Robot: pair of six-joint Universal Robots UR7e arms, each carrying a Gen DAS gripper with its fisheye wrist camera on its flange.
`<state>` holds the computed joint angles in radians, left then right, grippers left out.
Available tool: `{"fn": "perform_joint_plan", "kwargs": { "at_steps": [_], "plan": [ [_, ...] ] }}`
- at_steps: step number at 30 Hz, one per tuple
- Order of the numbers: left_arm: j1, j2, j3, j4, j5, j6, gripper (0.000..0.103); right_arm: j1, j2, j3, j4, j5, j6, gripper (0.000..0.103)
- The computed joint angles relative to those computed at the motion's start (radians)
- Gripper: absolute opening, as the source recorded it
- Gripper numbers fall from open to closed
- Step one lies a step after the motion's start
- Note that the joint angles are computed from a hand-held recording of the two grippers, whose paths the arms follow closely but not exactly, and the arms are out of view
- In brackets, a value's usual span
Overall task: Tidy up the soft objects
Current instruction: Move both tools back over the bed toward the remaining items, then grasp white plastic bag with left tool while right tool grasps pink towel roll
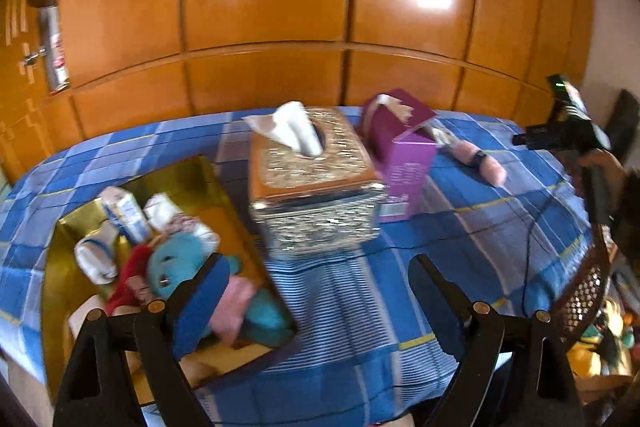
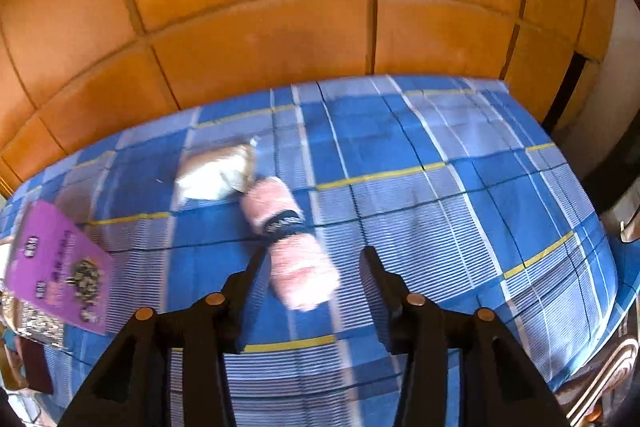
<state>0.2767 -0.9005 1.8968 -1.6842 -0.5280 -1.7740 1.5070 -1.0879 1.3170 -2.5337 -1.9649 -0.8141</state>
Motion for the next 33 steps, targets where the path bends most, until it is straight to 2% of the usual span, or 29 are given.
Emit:
{"fn": "perform_joint_plan", "kwargs": {
  "at_steps": [1,4,12,14,18,21,23,25,27,31,33],
  "plan": [
    [0.006,0.006,0.000,-0.046,-0.001,0.049,0.091,-0.002,0.019,-0.029,0.030,-0.010,0.005,0.054],
    [0.016,0.020,-0.001,-0.136,0.001,0.148,0.091,0.005,0.074,-0.091,0.104,-0.041,-0.004,0.056],
    [0.047,0.072,-0.040,-0.330,-0.005,0.401,0.091,0.027,0.222,-0.180,0.109,-0.186,-0.078,0.056],
    [0.056,0.087,-0.059,-0.373,-0.007,0.465,0.091,0.030,0.241,-0.165,0.033,-0.252,-0.140,0.034],
    [0.076,0.127,-0.113,-0.462,-0.003,0.609,0.091,0.020,0.176,-0.092,-0.049,-0.180,-0.157,0.033],
    [0.104,0.181,-0.197,-0.530,-0.006,0.737,0.091,0.010,0.160,-0.099,-0.064,-0.187,-0.098,0.033],
    [0.120,0.219,-0.272,-0.494,0.005,0.773,0.091,0.001,0.162,-0.124,-0.033,-0.203,-0.047,0.034],
    [0.143,0.273,-0.396,-0.376,0.024,0.773,0.091,-0.008,0.178,-0.176,0.054,-0.233,0.049,0.034],
    [0.172,0.320,-0.498,-0.360,0.011,0.824,0.091,-0.014,0.185,-0.209,0.127,-0.236,0.116,0.034],
    [0.227,0.410,-0.703,-0.304,-0.020,0.871,0.091,-0.014,0.185,-0.216,0.168,-0.229,0.120,0.034],
    [0.261,0.487,-0.866,-0.176,-0.015,0.868,0.091,-0.015,0.194,-0.238,0.204,-0.232,0.128,0.035]
  ]
}}
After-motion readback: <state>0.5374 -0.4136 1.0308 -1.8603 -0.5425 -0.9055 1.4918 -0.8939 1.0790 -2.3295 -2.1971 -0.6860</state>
